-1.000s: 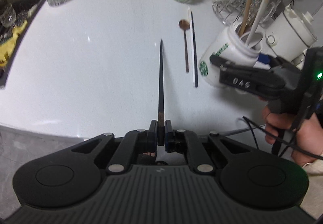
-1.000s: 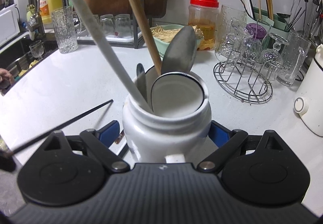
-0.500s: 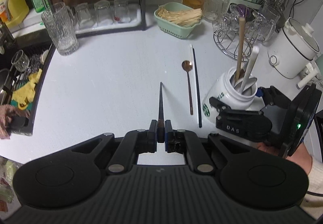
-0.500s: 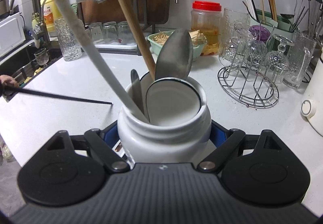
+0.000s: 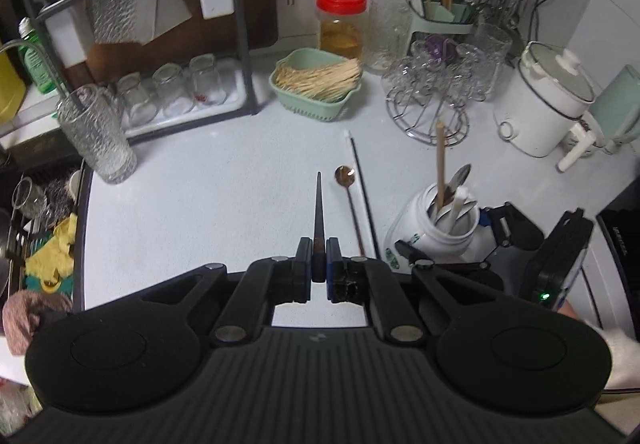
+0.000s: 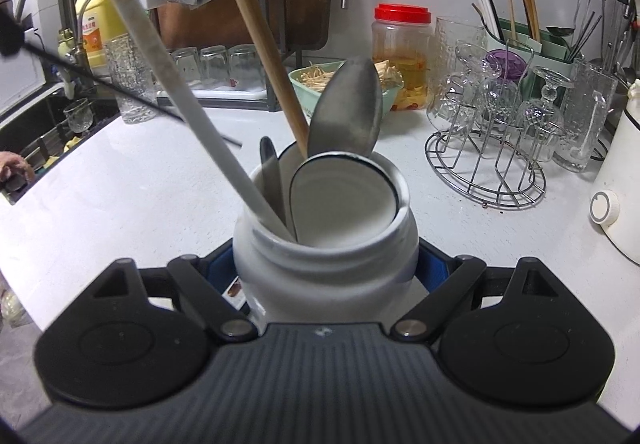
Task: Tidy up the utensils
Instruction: 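Lower the black chopstick into the mug held by the right gripper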
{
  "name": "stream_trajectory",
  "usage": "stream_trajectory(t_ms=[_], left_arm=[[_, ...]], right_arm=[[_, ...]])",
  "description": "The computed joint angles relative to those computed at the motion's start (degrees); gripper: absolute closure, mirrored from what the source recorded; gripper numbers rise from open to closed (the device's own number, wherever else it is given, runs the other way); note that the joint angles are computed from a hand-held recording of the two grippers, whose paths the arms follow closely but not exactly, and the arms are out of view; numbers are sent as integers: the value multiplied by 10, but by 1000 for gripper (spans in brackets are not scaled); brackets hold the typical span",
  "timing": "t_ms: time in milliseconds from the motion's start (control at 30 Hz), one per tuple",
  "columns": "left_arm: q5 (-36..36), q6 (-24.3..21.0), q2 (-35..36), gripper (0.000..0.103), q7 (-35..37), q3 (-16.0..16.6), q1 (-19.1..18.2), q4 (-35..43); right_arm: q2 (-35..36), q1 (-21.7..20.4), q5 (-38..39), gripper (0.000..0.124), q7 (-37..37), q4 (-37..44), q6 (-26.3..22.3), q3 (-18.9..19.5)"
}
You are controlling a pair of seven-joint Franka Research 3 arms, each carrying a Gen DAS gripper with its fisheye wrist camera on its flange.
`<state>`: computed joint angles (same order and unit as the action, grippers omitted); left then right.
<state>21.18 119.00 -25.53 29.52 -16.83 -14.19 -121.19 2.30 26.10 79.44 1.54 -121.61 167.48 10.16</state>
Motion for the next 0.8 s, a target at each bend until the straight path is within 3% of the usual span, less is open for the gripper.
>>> stream_trajectory(t_ms=[233, 467, 800], left_arm=[[-39, -12, 14, 95, 94, 23, -11, 57], [-100, -90, 41, 95, 181, 33, -15, 151], [-143, -182, 92, 96, 221, 28, -12, 285]], right_arm=[[0, 2, -15, 33, 20, -1, 8, 1], [0, 2, -16, 33, 20, -2, 11, 2], [2, 3, -21, 33, 22, -1, 16, 3]])
